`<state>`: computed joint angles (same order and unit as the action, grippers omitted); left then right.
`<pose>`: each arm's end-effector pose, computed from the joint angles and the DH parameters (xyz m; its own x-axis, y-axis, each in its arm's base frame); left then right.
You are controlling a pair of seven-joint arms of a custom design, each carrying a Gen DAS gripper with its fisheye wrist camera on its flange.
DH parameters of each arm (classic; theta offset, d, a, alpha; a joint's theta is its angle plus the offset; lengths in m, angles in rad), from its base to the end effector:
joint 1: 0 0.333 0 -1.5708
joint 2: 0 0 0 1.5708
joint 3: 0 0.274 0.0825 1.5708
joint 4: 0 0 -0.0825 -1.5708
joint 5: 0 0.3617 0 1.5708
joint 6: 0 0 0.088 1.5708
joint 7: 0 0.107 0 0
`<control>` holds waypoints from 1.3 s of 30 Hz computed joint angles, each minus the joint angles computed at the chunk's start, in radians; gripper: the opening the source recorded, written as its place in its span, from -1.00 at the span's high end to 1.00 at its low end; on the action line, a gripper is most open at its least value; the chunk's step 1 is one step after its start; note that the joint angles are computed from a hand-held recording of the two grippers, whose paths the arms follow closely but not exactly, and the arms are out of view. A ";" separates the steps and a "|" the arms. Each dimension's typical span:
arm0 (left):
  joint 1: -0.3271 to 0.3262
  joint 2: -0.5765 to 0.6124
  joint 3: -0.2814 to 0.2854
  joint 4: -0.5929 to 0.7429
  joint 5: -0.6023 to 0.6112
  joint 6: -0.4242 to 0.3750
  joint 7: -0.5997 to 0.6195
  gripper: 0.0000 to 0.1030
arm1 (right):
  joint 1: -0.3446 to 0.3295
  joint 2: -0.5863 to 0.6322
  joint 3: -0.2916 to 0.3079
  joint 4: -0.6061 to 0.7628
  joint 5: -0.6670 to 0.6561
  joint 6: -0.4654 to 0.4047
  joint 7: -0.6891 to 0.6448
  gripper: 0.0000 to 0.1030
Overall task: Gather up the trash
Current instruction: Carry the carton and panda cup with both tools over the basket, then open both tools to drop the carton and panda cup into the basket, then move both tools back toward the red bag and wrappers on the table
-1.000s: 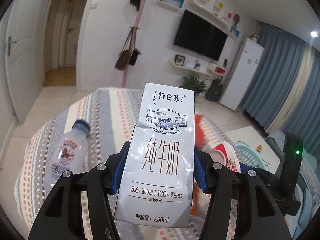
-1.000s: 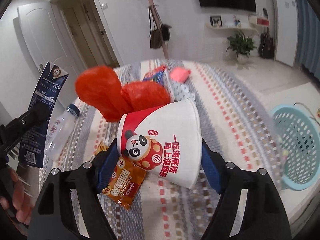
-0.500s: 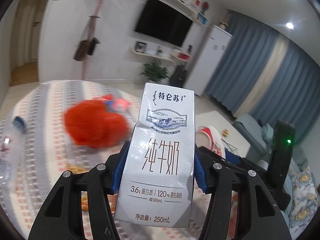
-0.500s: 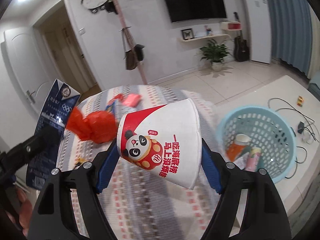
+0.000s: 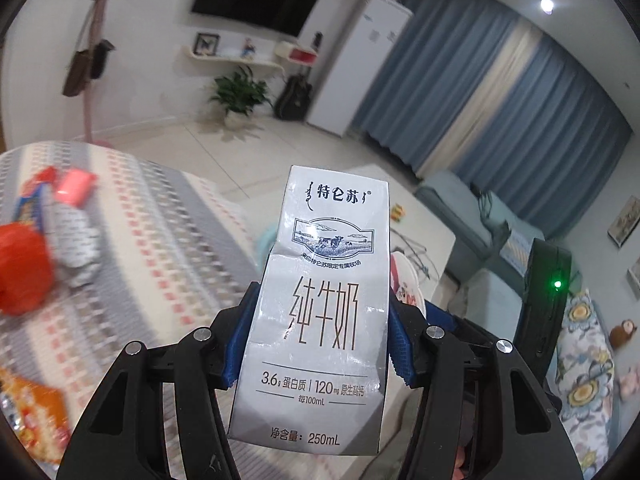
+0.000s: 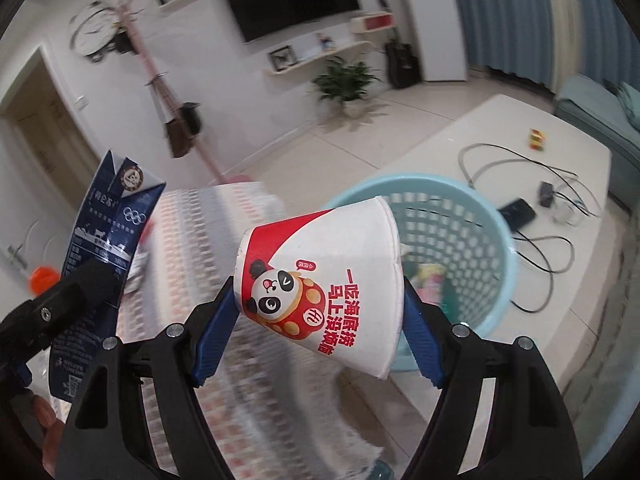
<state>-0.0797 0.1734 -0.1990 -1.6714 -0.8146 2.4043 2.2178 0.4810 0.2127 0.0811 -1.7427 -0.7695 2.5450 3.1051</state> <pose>0.6070 -0.1699 0.5305 -0.5391 -0.7401 0.4021 -0.7250 0.1648 -0.6687 0.5353 0.3433 0.4814 -0.3047 -0.8946 -0.3270 -0.6198 0.4469 -0.6451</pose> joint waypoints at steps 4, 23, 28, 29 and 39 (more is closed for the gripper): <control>-0.043 0.126 -0.011 0.127 0.117 -0.019 -0.087 -0.06 | -0.014 0.000 -0.009 -0.022 0.022 -0.055 0.009 -0.41; -0.055 0.344 -0.058 0.325 0.230 -0.044 -0.185 -0.41 | -0.095 -0.015 -0.033 -0.154 0.085 0.022 0.032 -0.43; -0.029 0.246 -0.062 0.208 0.174 -0.003 -0.124 -0.41 | -0.104 -0.045 -0.028 -0.186 0.074 0.054 0.066 -0.43; -0.025 0.234 -0.062 0.197 0.161 -0.006 -0.116 -0.41 | -0.102 -0.047 -0.025 -0.183 0.070 0.048 0.067 -0.43; 0.009 0.030 -0.040 -0.008 -0.005 0.031 -0.002 -0.41 | -0.067 -0.064 -0.007 -0.125 -0.039 0.047 0.091 -0.43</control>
<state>-0.0703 0.2039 -0.2389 -1.6798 -0.8198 2.4352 2.2159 0.4140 0.1483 0.0740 -1.8677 -0.8089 2.5924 3.1961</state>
